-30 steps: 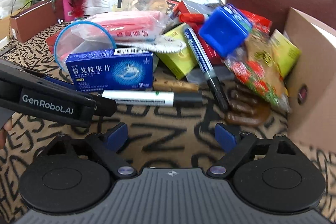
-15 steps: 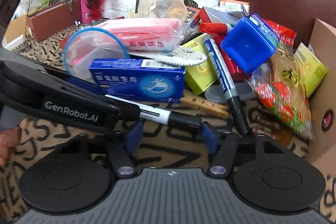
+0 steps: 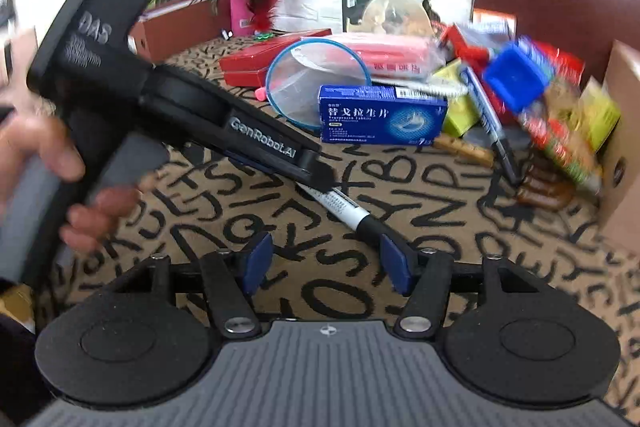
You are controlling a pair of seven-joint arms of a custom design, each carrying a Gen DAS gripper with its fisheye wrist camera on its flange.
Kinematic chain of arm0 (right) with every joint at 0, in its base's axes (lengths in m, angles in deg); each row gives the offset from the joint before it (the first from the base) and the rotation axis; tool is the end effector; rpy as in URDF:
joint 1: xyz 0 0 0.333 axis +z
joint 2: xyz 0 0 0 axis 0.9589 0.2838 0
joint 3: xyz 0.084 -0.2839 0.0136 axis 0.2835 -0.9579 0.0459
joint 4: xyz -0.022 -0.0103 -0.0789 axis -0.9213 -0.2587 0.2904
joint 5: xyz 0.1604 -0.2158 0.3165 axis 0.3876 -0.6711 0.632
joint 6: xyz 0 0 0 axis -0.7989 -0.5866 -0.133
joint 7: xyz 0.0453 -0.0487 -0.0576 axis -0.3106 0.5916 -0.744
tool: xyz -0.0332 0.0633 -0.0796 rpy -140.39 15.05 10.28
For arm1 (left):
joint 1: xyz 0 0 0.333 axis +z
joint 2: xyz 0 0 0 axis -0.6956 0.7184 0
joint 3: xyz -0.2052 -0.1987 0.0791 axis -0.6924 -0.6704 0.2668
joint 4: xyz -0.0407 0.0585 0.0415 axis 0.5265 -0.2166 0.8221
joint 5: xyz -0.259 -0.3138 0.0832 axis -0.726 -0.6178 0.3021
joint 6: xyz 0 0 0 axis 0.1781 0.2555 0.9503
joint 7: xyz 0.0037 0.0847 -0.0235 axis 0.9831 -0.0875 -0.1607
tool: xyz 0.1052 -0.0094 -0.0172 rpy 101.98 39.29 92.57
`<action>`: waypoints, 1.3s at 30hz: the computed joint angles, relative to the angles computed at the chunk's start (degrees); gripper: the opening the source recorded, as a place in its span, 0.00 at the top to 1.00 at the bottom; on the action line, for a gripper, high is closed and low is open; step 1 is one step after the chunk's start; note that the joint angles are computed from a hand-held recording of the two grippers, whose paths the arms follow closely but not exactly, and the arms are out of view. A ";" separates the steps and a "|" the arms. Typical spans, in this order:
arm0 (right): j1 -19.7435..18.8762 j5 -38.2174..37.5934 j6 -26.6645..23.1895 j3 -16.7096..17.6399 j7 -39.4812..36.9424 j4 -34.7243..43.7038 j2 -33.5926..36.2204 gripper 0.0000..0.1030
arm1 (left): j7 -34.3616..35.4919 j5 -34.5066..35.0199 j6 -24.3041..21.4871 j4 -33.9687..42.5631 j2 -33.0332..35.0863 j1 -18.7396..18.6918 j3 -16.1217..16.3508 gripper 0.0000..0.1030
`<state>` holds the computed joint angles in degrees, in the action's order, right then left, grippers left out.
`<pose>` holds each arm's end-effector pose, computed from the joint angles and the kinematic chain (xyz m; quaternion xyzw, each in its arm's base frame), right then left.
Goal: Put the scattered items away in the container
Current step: 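Grasp the white marker with the left tool while the right tool reaches for the wooden clothespin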
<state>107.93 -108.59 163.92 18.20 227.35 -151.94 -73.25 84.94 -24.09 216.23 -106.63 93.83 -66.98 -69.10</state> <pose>0.4688 0.4252 0.3610 -0.7697 0.4701 -0.2255 0.3685 0.5618 -0.3765 0.3677 -0.5856 0.7282 -0.3408 0.1033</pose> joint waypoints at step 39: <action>2.89 23.60 -2.26 -10.22 -28.17 18.39 16.43 0.32 | -6.56 13.18 -2.48 8.90 6.54 -6.53 7.56 0.34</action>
